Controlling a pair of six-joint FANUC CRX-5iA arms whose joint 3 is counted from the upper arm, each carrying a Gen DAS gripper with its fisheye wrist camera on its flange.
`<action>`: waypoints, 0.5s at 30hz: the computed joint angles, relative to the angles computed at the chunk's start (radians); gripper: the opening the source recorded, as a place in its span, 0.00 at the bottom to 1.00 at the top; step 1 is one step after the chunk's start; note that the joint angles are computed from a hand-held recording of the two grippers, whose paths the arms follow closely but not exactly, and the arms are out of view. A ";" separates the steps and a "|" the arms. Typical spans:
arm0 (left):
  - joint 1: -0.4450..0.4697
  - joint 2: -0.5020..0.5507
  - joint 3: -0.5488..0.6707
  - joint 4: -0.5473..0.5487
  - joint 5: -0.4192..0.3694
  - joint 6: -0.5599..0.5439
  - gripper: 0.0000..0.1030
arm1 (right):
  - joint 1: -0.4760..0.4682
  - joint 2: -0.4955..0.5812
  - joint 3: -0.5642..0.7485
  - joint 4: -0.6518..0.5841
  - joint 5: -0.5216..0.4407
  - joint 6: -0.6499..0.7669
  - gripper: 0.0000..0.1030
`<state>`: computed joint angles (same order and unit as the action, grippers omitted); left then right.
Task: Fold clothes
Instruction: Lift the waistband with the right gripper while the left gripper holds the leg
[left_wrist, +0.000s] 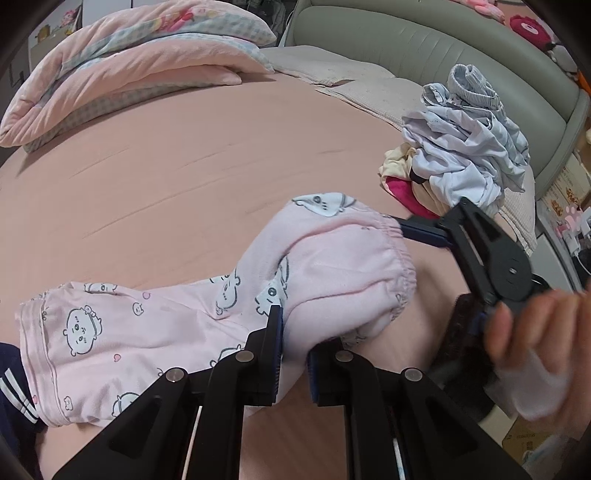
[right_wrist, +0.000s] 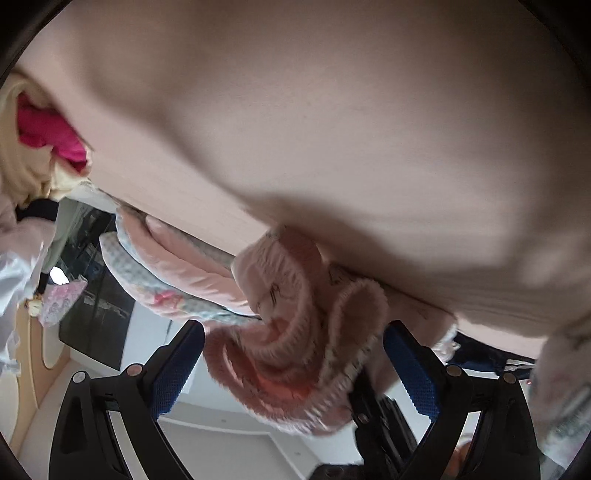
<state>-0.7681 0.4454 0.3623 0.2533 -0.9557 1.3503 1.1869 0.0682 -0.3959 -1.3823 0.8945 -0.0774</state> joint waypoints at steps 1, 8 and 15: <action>0.001 0.000 -0.002 0.003 -0.001 -0.004 0.09 | -0.009 0.001 0.001 -0.002 -0.008 0.002 0.95; -0.001 0.001 0.003 -0.002 -0.013 -0.010 0.09 | -0.069 -0.028 0.000 -0.031 -0.117 0.080 0.95; 0.008 -0.014 -0.018 0.000 -0.018 -0.001 0.10 | -0.169 -0.097 -0.013 -0.107 -0.347 0.437 0.34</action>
